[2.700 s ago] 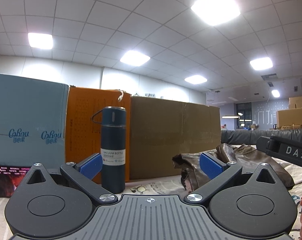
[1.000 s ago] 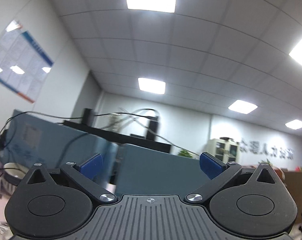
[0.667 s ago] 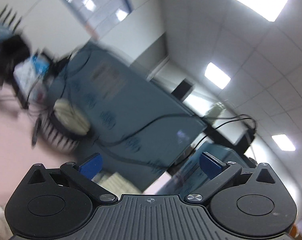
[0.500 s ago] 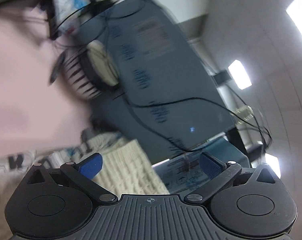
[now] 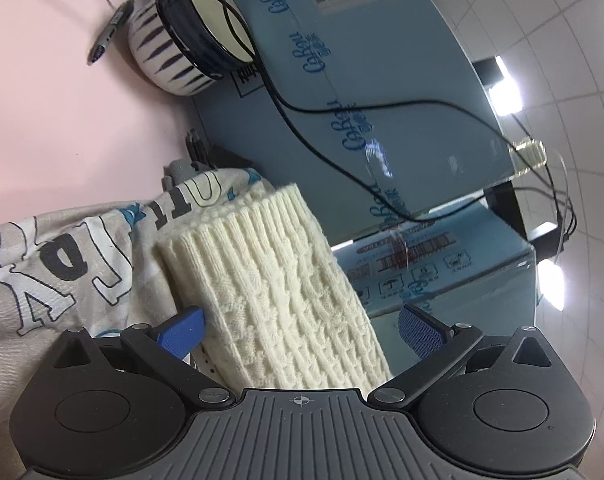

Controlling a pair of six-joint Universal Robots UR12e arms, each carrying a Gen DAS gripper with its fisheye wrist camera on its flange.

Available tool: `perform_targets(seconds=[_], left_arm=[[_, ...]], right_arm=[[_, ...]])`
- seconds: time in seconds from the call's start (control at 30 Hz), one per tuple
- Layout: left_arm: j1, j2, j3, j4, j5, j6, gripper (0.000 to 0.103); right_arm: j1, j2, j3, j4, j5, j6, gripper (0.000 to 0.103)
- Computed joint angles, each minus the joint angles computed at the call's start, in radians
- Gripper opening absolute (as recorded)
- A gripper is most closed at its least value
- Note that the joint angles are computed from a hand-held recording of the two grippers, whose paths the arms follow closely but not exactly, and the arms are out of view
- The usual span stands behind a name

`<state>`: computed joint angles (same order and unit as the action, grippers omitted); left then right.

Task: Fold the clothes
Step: 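Close the left gripper on one sweater edge while the right gripper grasps another edge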

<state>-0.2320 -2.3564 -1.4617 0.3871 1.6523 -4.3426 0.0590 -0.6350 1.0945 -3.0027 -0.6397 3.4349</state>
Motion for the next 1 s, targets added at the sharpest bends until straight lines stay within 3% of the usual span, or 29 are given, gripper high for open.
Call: perform_targets(seconds=[0.13, 0.3, 0.43, 0.5, 0.53, 0.6, 0.67, 0.7, 0.73, 0.87, 1.0], left_arm=[[-0.006, 0.01, 0.02, -0.126, 0.019, 0.059, 0.103], [-0.039, -0.027, 0.12, -0.283, 0.233, 0.224, 0.103], [-0.062, -0.062, 0.193, -0.367, 0.356, 0.347, 0.103], [-0.07, -0.069, 0.201, -0.366, 0.388, 0.379, 0.101], [-0.073, -0.07, 0.201, -0.361, 0.409, 0.389, 0.094], [-0.083, -0.075, 0.204, -0.335, 0.467, 0.434, 0.064], [-0.093, -0.084, 0.213, -0.303, 0.501, 0.512, 0.047], [-0.099, -0.089, 0.221, -0.291, 0.519, 0.548, 0.041], [-0.105, -0.093, 0.228, -0.279, 0.537, 0.584, 0.04], [-0.119, -0.097, 0.228, -0.195, 0.562, 0.68, 0.034], [-0.132, -0.098, 0.233, -0.129, 0.591, 0.736, 0.034]], right_arm=[[0.005, 0.01, -0.013, 0.025, -0.033, 0.01, 0.103], [0.007, 0.028, -0.038, 0.034, -0.028, 0.038, 0.103], [0.016, 0.03, -0.044, 0.066, -0.035, -0.029, 0.103], [0.021, 0.03, -0.047, 0.072, -0.044, -0.058, 0.103], [0.023, 0.03, -0.046, 0.064, -0.051, -0.057, 0.103], [0.026, 0.028, -0.039, 0.044, -0.069, -0.05, 0.101], [0.029, 0.024, -0.028, 0.028, -0.087, -0.05, 0.09], [0.032, 0.023, -0.027, 0.02, -0.106, -0.044, 0.079], [0.032, 0.024, -0.026, 0.013, -0.112, -0.034, 0.07], [0.023, 0.031, -0.026, -0.02, -0.086, 0.0, 0.054], [0.01, 0.032, -0.021, -0.065, -0.029, 0.015, 0.048]])
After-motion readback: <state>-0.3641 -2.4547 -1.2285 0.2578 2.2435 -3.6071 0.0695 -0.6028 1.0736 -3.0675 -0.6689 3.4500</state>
